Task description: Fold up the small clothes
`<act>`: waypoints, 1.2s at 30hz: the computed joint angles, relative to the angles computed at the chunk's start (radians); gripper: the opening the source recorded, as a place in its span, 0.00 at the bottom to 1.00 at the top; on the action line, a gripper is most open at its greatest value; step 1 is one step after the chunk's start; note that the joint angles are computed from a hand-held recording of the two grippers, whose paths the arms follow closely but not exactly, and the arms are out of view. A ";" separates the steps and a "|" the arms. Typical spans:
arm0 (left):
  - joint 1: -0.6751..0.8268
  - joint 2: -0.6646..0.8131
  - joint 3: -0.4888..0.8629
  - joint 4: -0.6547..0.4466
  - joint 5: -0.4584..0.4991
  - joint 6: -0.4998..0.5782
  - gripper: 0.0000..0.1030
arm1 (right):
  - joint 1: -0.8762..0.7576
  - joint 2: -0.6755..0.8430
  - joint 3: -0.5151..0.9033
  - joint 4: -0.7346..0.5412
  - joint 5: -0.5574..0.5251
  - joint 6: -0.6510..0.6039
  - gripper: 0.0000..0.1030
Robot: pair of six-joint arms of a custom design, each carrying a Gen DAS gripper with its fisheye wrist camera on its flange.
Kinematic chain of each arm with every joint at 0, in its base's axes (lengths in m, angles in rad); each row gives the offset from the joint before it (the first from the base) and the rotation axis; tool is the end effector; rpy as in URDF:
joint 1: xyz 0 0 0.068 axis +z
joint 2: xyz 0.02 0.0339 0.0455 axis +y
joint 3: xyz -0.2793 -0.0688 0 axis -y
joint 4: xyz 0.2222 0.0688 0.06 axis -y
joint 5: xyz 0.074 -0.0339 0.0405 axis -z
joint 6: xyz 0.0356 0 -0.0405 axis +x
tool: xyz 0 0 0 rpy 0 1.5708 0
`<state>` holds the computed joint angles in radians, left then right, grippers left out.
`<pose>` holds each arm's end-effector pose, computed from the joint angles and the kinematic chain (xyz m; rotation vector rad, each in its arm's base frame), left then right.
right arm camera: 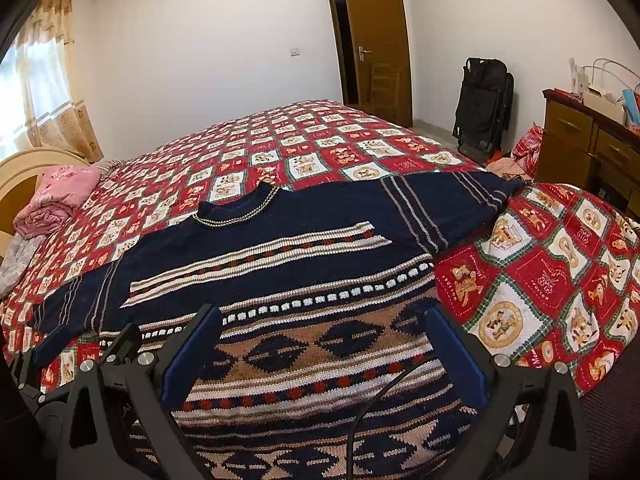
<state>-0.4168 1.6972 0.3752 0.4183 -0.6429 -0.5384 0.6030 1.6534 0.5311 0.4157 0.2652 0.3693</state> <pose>0.2203 -0.0742 0.1095 -0.3966 2.2342 0.3076 0.2325 0.1488 0.1473 -0.1250 2.2537 0.2197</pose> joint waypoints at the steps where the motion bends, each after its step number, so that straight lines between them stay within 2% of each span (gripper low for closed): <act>1: 0.001 0.000 0.000 -0.002 0.002 0.000 0.92 | -0.003 0.001 0.001 -0.001 -0.004 0.001 0.99; 18: 0.018 0.005 -0.005 0.010 0.023 0.007 0.92 | -0.027 0.024 -0.001 0.024 -0.043 -0.003 0.99; 22: 0.034 0.009 -0.021 0.043 0.077 0.011 0.93 | -0.078 0.067 0.038 0.002 -0.088 -0.008 0.99; 26: 0.092 0.036 -0.023 0.097 0.168 0.051 0.93 | -0.195 0.166 0.124 -0.062 -0.174 -0.017 0.99; 31: 0.161 0.087 0.009 0.113 0.266 0.075 0.93 | -0.433 0.213 0.264 -0.135 -0.380 -0.061 0.99; 34: 0.193 0.093 0.026 0.121 0.289 0.114 0.93 | -0.588 0.271 0.470 -0.301 -0.475 -0.095 0.99; 36: 0.202 0.097 0.037 0.139 0.290 0.140 0.93 | -0.684 0.358 0.663 -0.428 -0.492 -0.099 0.99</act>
